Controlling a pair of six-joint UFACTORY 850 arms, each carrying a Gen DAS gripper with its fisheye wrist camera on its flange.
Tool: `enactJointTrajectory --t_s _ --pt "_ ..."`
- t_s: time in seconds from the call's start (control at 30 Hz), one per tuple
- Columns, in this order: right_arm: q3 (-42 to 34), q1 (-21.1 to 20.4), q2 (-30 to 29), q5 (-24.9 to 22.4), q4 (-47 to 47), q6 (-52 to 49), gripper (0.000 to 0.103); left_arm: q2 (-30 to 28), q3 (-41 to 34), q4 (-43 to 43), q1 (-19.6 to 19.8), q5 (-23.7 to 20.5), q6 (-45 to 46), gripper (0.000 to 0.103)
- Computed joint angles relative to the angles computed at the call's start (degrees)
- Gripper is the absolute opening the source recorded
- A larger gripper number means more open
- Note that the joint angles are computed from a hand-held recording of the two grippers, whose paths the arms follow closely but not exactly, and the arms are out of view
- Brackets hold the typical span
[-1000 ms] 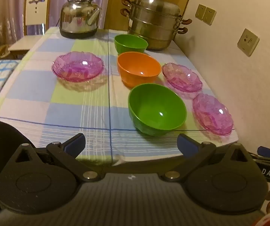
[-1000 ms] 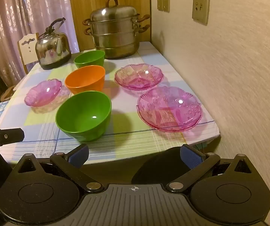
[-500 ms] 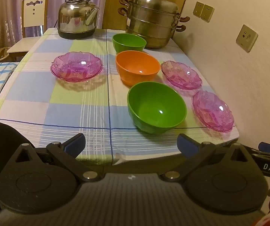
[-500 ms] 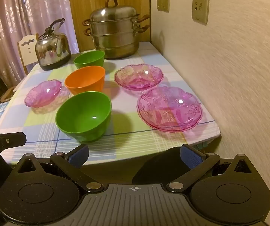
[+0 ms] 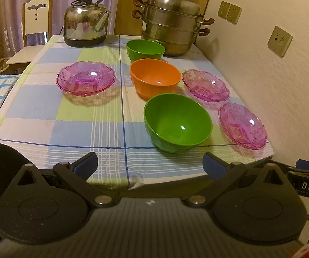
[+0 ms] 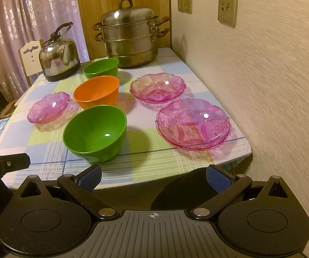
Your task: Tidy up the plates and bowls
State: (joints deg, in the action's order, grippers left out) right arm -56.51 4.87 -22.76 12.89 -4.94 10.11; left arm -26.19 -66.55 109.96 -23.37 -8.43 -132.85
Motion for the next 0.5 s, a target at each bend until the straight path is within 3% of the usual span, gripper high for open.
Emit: enactJointTrajectory --t_s 0.5 --pt "0.11 -0.1 0.11 0.1 -0.28 0.43 0.102 -0.16 0.07 4.0 0.04 0.31 -3.78 0.103"
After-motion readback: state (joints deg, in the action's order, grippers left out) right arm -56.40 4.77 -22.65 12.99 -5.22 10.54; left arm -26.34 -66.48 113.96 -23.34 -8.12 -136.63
